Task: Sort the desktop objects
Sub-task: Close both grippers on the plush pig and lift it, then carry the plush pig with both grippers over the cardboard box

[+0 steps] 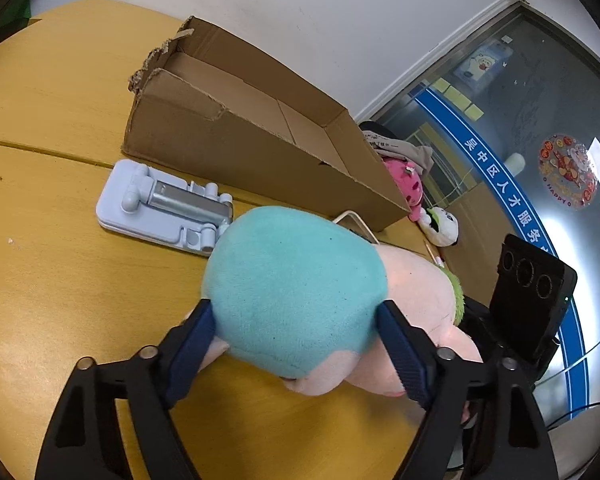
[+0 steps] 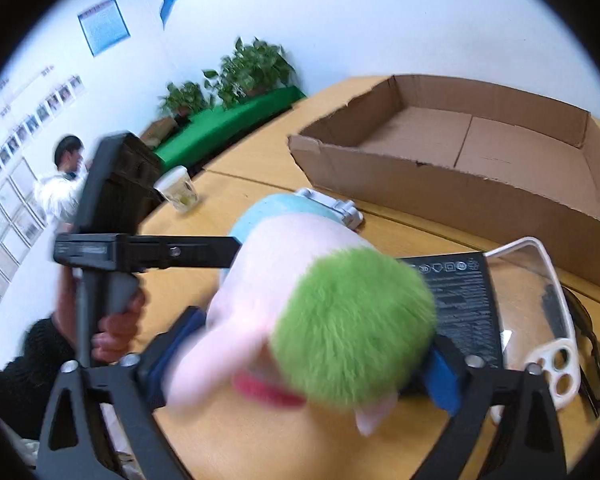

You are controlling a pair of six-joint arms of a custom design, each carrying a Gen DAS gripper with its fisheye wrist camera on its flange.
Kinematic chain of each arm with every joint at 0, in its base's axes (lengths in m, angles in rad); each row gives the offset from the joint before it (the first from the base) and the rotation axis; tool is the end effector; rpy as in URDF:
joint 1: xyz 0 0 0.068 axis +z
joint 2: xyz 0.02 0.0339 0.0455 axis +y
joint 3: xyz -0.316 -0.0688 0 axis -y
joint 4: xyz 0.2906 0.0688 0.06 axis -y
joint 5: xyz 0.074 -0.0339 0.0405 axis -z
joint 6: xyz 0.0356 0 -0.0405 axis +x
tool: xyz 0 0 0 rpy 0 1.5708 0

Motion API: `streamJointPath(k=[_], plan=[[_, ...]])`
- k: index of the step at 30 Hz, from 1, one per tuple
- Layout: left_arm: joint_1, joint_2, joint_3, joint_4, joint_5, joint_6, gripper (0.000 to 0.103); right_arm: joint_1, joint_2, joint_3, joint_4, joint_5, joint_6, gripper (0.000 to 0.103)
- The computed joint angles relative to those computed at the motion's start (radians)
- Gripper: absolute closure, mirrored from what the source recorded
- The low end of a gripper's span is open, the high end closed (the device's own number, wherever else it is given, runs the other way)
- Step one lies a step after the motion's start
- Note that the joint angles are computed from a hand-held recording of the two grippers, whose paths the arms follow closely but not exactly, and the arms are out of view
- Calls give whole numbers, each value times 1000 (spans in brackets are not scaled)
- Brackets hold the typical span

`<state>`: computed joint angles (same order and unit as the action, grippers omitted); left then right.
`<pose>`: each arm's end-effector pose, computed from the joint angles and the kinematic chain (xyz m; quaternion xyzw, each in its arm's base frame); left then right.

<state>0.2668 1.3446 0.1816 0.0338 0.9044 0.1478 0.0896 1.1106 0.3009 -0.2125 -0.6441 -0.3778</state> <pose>0.1622 0.0153 0.0917 0.0433 0.8818 -0.3767 0.2805 0.1743 0.0371 0.1402 -0.2949 0.8685 0.2646 0.2980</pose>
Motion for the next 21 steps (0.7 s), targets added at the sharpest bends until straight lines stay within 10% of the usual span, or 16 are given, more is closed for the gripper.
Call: streamJointPath(k=[21], plan=[[-387,-588,176,-371,-290,-236,28,-222,-321,104,-257,-98,-16,18]])
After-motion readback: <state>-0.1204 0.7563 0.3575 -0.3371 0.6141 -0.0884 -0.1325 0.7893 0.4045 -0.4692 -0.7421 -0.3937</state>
